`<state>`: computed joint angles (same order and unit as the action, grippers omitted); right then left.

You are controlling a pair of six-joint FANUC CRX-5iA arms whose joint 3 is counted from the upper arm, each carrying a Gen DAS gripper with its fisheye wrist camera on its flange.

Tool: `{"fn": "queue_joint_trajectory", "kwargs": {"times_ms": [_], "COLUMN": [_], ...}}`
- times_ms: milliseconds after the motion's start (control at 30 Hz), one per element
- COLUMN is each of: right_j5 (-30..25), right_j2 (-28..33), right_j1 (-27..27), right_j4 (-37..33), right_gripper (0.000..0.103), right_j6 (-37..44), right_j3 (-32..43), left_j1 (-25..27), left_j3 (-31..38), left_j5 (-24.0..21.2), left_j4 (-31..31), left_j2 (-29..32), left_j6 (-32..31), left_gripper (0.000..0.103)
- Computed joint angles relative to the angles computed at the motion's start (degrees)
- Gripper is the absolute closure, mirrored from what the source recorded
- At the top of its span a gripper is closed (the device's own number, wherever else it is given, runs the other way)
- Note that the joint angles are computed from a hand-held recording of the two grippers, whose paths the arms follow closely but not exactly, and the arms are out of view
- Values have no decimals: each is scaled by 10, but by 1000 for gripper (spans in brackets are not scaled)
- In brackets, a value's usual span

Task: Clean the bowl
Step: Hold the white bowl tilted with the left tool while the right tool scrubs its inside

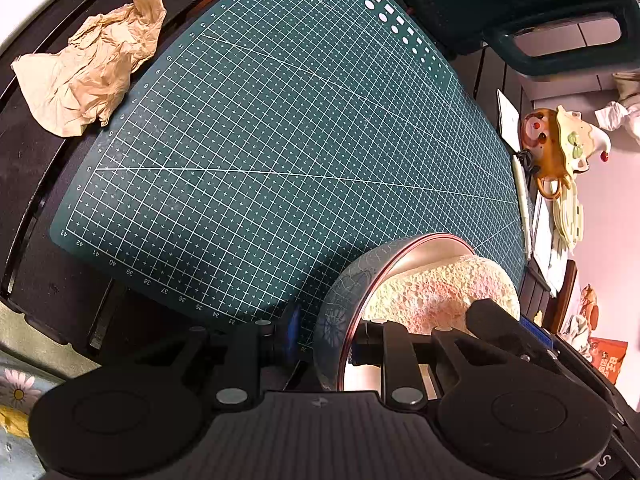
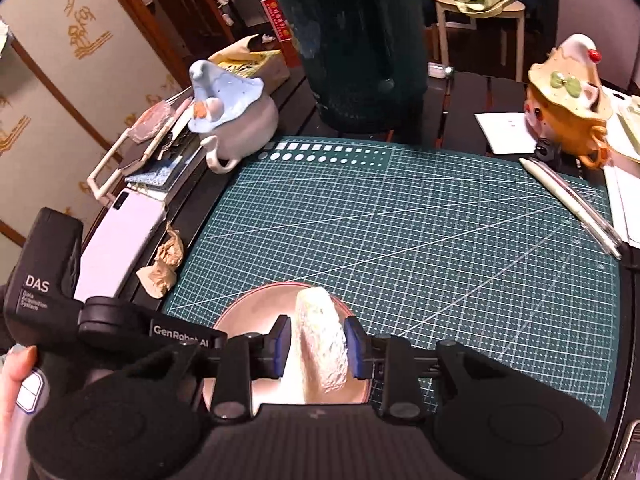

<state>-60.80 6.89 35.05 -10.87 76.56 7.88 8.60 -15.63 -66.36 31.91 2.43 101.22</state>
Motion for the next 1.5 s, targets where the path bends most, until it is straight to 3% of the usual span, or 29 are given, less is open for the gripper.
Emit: {"fn": "queue_joint_trajectory", "kwargs": {"times_ms": [67, 167, 233, 400, 667, 900, 967, 1300, 1400, 1467, 1500], "right_j5": [0, -3, -2, 21, -17, 6, 4, 17, 11, -1, -2], "right_j2": [5, 11, 9, -23, -57, -50, -49, -44, -34, -23, -22], "right_j1": [5, 12, 12, 4, 23, 65, 58, 53, 50, 46, 45], "right_j4": [6, 17, 14, -11, 9, 94, 77, 85, 81, 76, 74], "right_gripper": [76, 89, 90, 90, 91, 91, 91, 79, 79, 89, 90], "right_j6": [8, 9, 12, 24, 41, -25, -12, -15, -16, -19, -19], "right_j3": [3, 7, 6, -24, -50, -72, -65, -64, -55, -44, -43], "left_j1": [1, 2, 3, 4, 5, 4, 3, 2, 2, 2, 2], "left_j3": [-1, -2, -2, 1, -3, -4, -3, -1, -2, -3, -4], "left_j5": [0, 0, 0, -2, -1, -1, -2, -1, -1, 0, 0], "left_j4": [1, 1, 1, 1, 6, 5, 4, 2, 2, 2, 2], "left_j2": [0, 0, 0, 1, 0, -3, -3, -2, -2, -3, -4], "left_j6": [-1, -3, -4, -5, -6, -2, -1, 0, -2, -2, -2], "left_gripper": [80, 80, 80, 80, 80, 80, 80, 80, 80, 80, 80]}}
